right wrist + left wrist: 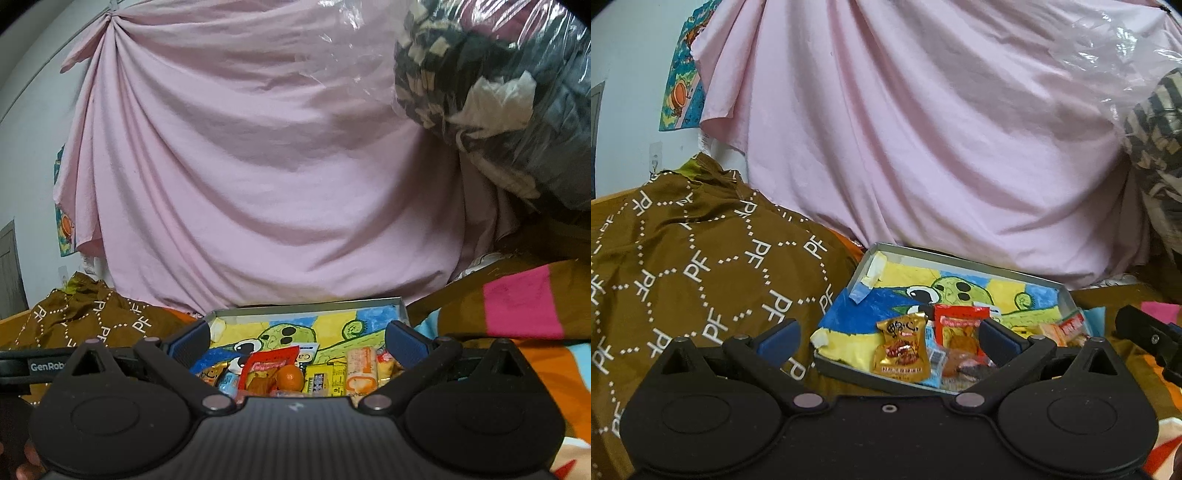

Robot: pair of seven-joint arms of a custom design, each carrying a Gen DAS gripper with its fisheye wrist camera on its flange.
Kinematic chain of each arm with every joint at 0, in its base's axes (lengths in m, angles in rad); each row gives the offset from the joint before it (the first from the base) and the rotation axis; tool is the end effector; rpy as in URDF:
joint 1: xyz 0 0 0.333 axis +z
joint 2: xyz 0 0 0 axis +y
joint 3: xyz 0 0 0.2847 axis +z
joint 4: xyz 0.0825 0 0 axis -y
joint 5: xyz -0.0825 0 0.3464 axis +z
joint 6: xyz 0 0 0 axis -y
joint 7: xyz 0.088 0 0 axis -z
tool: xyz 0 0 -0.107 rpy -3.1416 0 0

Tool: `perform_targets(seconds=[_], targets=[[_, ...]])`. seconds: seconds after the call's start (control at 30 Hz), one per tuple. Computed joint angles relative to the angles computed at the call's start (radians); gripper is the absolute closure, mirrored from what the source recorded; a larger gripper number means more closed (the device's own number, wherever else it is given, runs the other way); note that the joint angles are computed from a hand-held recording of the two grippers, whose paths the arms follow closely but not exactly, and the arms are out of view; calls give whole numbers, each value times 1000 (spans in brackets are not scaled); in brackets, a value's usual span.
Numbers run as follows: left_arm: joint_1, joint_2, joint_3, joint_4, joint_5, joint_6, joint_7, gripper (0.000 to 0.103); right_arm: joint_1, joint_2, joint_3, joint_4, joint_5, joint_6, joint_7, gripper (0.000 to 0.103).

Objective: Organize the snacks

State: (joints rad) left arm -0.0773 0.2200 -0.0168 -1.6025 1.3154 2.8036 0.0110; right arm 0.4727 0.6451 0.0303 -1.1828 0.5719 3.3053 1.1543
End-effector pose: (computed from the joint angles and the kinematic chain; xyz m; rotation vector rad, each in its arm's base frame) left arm 0.6207 -0.1037 0.5659 -1.6849 1.1174 -0.9762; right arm 0.6474 0.2821 0.5633 -1.3820 1.0700 -0.7454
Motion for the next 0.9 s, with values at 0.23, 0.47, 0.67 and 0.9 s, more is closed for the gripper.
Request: perform_targets(seconds=[0.23, 0.47, 0.67, 0.9], targets=[[6, -105, -27, -118, 37, -18, -34, 1, -66, -145, 112, -229, 28, 73, -76, 0], [34, -201, -68, -239, 83, -21, -90, 1, -173, -253, 252, -427, -9, 144, -104, 0], [62, -282, -101, -346, 121, -12, -138, 1, -194, -315, 272, -559, -69, 202, -43, 0], [84, -358, -133, -442, 206, -11, -219, 1, -171, -384, 241, -691, -123, 257, 38, 0]])
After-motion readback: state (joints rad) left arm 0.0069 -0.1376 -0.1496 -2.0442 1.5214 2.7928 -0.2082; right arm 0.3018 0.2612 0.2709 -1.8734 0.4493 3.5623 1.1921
